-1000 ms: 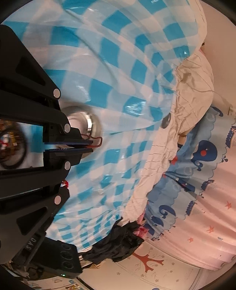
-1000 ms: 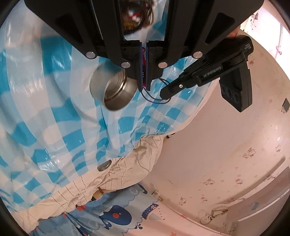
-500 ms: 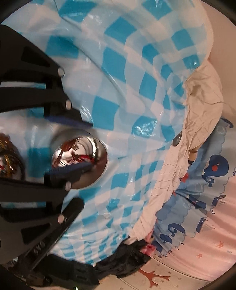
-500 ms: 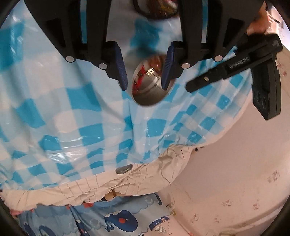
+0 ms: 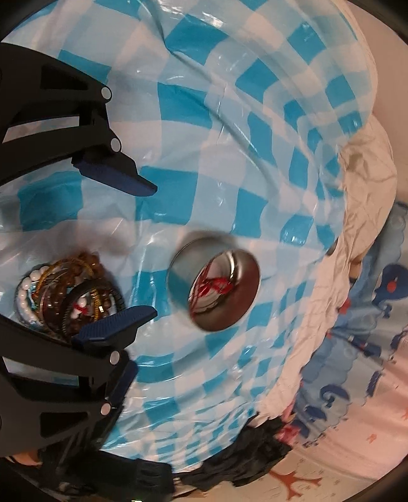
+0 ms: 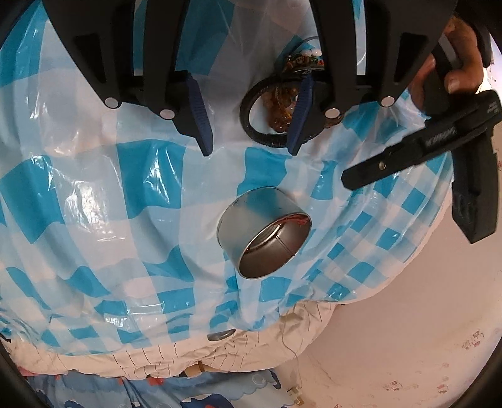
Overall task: Organize jewelry
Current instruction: 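Lower the red cord bracelet into the tin and open the left tool, then grasp the black hair tie from the pile with the left tool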
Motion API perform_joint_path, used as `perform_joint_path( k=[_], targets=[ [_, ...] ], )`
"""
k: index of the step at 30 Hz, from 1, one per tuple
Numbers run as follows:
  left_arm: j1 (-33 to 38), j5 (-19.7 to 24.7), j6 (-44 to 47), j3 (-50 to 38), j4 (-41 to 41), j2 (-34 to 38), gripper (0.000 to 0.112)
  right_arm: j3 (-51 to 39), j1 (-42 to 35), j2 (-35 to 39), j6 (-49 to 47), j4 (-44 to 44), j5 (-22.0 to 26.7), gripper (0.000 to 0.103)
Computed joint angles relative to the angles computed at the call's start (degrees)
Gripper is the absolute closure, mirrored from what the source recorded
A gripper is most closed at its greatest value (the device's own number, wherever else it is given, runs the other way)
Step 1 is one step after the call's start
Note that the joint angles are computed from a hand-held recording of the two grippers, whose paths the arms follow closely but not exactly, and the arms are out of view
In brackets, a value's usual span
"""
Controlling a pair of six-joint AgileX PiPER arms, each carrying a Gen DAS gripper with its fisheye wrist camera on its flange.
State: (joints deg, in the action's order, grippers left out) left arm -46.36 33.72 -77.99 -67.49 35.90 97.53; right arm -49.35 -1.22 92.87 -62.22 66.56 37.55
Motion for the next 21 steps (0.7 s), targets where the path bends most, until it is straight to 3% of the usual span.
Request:
perform_joint_path(
  k=[3, 21],
  targets=[
    [-0.33, -0.51, 2.54, -0.42, -1.81, 0.56, 0.044, 0.57, 0.96, -0.44, 0.4, -0.06, -2.53, 0.038],
    [-2.31, 3.98, 7.02, -5.86, -3.21, 5.5, 0.043, 0.26, -0.2, 0.55, 3.51, -1.17, -3.26, 0.027]
  ],
)
